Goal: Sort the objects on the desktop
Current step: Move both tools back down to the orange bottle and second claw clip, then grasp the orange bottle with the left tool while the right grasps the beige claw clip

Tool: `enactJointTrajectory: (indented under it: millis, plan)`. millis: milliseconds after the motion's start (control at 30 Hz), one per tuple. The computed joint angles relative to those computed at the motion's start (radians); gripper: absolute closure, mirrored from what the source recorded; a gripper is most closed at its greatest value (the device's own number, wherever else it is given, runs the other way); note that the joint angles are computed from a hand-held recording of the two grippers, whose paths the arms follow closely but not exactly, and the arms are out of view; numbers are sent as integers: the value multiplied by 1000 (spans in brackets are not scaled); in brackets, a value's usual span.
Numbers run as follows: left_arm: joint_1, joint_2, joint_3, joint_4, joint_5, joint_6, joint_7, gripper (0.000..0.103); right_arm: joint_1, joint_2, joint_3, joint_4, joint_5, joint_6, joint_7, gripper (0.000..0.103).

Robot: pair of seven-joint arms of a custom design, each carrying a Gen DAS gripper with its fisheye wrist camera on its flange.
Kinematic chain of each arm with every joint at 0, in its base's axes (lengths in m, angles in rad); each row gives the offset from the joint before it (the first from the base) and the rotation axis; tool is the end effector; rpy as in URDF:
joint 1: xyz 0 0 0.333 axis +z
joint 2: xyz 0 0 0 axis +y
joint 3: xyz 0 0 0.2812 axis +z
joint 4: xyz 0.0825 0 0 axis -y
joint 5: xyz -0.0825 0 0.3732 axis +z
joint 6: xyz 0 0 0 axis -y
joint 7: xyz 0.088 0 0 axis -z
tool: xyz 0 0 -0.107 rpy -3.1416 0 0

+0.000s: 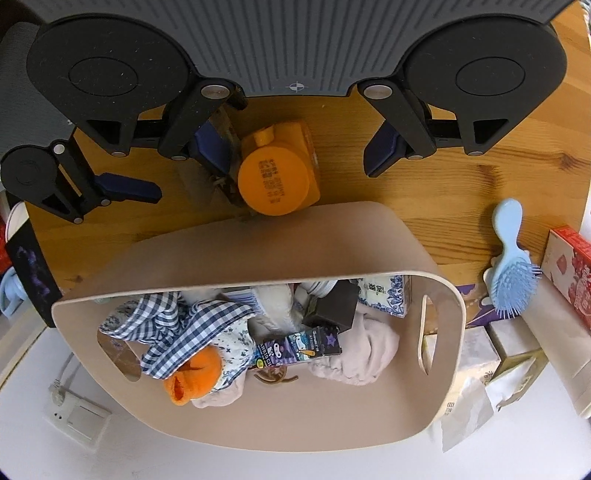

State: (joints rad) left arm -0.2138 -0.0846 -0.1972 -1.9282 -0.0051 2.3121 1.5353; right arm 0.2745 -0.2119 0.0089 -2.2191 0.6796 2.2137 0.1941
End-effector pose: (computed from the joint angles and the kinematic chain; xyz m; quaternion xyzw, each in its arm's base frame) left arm 0.5187 -0.2295 0.5424 -0.5471 0.8044 -0.1926 0.1283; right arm 0.4798 0.1614 0.4622 -0.9448 0.1292 -0.0272 0.3000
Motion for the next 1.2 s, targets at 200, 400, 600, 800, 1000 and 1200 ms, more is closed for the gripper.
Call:
enactJointTrajectory:
  millis: [200, 400, 600, 800, 1000, 1200]
  plan:
    - [9, 9, 2, 12, 5, -17, -44, 22, -8, 30, -2, 22, -5, 13, 8, 11]
    - [17, 9, 6, 19, 1, -33, -73, 22, -10, 28, -1, 11, 9, 30, -29, 12]
    - [23, -3, 10, 20, 2, -56, -87, 22, -10, 29, 2, 6, 9, 34, -34, 20]
    - [26, 21, 8, 28, 24, -73, -92, 22, -13, 26, -4, 6, 14, 4, -54, 24]
    - [26, 49, 7, 33, 2, -83, -25, 59, -16, 20, -5, -2, 8, -15, -65, 40]
    - [30, 35, 8, 6, 1, -44, -10, 62, -25, 39, -12, 24, 8, -54, -91, 74]
